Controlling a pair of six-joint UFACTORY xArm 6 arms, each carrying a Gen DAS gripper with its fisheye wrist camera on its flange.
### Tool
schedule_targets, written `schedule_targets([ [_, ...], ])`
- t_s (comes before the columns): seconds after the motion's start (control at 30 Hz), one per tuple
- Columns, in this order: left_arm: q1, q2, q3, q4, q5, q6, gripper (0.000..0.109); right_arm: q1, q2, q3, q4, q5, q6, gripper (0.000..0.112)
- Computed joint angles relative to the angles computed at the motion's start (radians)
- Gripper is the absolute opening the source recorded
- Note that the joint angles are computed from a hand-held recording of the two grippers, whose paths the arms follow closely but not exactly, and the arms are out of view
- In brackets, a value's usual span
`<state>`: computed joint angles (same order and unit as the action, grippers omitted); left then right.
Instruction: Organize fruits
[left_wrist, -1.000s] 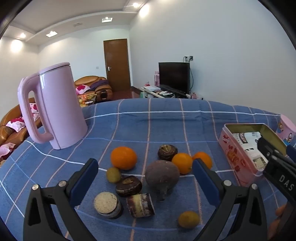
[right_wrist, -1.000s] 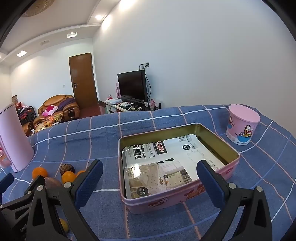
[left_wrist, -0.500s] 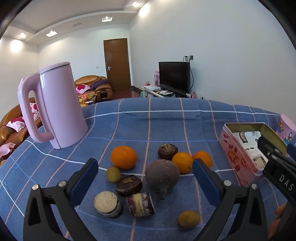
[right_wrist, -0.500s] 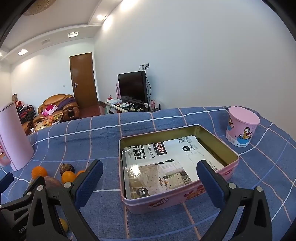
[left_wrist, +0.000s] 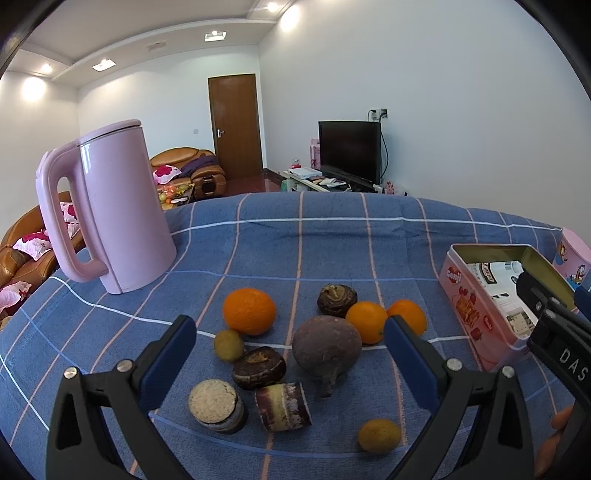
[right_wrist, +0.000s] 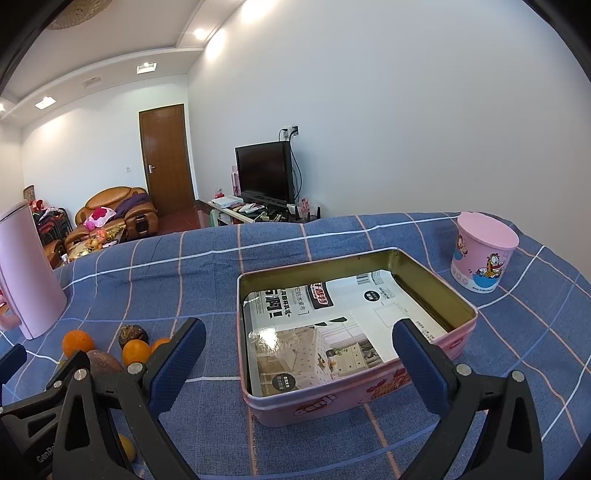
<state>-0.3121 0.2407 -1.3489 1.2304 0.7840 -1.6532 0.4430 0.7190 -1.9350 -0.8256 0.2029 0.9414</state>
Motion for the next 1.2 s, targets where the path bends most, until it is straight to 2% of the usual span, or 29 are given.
schedule_targets([
  [1.2,0.0,0.001,0.001,-0.002,0.0,-0.002,0.103,-0.001,0.004,-0.001,0.011,-0.012,-0.009,0.102],
])
